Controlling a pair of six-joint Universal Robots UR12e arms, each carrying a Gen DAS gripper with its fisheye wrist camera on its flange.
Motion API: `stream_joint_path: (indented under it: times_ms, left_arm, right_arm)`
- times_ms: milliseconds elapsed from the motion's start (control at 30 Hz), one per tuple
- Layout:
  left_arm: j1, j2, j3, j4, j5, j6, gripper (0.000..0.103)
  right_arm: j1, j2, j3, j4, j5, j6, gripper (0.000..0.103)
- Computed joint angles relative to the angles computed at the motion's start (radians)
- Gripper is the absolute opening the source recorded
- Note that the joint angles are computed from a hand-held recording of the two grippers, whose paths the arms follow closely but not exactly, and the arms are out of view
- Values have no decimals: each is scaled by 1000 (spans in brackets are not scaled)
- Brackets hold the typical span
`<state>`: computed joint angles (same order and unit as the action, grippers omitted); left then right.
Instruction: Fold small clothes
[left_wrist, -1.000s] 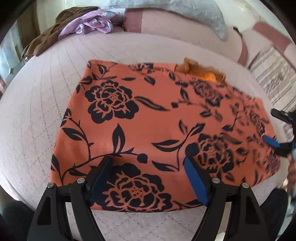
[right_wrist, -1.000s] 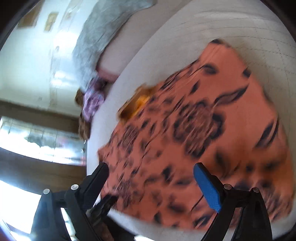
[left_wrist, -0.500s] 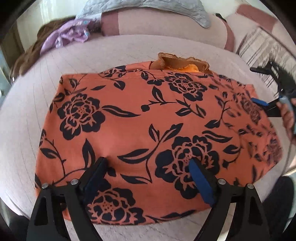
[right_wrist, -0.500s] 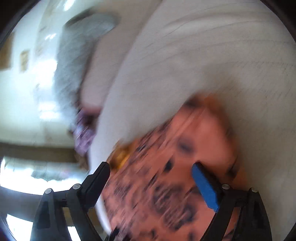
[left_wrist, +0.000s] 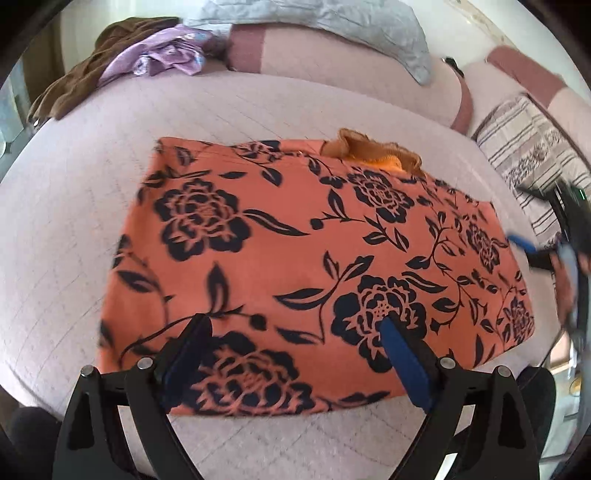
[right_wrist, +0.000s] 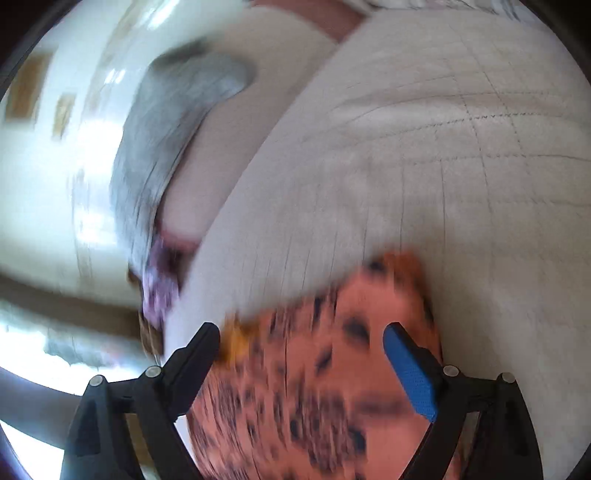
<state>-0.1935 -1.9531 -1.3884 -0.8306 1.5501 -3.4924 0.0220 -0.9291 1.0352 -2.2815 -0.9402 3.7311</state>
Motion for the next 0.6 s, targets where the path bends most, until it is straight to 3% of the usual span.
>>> stream_joint_path:
  times_ms: [100,200,267,367,433,533,600]
  left_arm:
    - [1,21,-28,20,7,-22,92]
    - [0,38,-55,57,-2,-38,92]
    - [-12,28,-54,60,25,-9,92]
    - [-31,-6,-6,-89,112,74,92]
    - [-41,9,-20,-41,132,83,92]
    - [-37,28,-40,40,72,68,92]
    - [-41,12,-19,-1,82,76,92]
  right_arm:
    - [4,-83,106,28,26,-74,92]
    - [10,-157,220,-7,69,-104,92]
    - [12,-184,275,-16,91,-145,92]
    - [12,-203,324,5,-16,-81,90]
    - [17,-226,342,-39,-42,-43,92]
    - [36,-248,344,-91,-33,-158,93]
    - [44,-245,350,-116,-29,-191,96]
